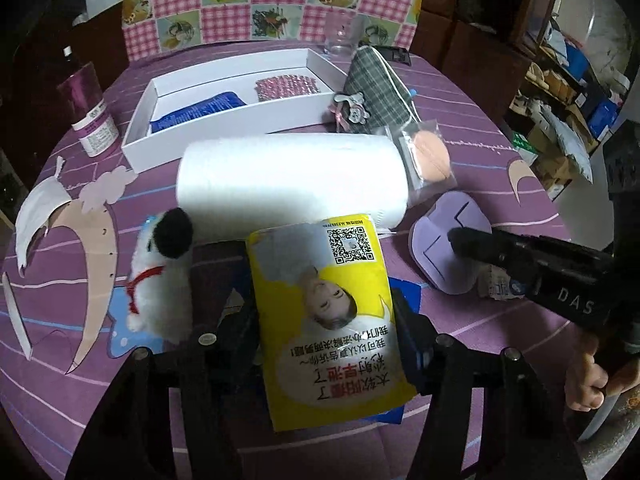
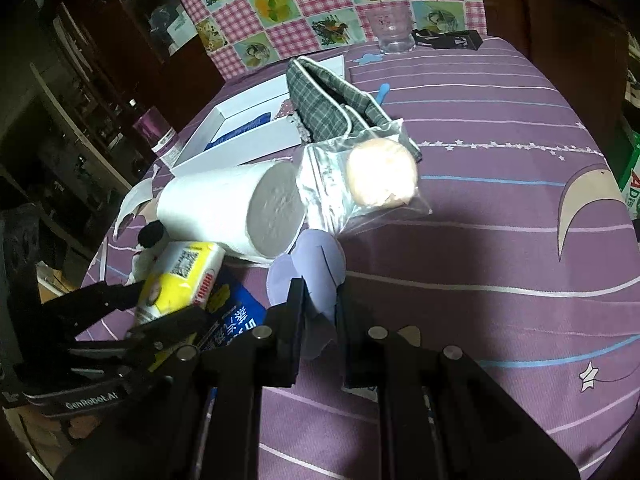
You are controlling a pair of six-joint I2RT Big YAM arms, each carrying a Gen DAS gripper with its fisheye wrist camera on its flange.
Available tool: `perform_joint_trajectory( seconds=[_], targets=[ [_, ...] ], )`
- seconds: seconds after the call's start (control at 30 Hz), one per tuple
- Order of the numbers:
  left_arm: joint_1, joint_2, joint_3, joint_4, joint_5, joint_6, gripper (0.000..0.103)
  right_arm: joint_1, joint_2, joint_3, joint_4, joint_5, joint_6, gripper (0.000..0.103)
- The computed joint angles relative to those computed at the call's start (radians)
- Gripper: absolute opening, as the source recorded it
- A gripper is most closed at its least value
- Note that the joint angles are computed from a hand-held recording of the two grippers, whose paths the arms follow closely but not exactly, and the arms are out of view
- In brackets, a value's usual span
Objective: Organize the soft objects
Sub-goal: 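Lift the lavender pad with the right gripper while the left gripper grasps the yellow packet, then carry the lavender pad and yellow packet over the white box with both grippers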
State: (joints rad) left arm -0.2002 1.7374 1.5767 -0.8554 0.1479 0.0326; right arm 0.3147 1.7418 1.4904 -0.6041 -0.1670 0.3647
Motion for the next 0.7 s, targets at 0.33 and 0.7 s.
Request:
perform_joint_trajectory(
  seconds=[0.33, 0.7],
  targets=[
    [0.021, -0.056, -0.058, 0.059, -0.006, -0.021, 0.06, 0.011, -0.009, -0.009, 0.014, 0.014, -0.017, 0.016],
    [0.039, -0.072, -0.029, 0.05, -0.012, -0.02, 0.06, 0.01, -0.026, 0.021, 0.001, 0.056, 0.0, 0.016]
  ],
)
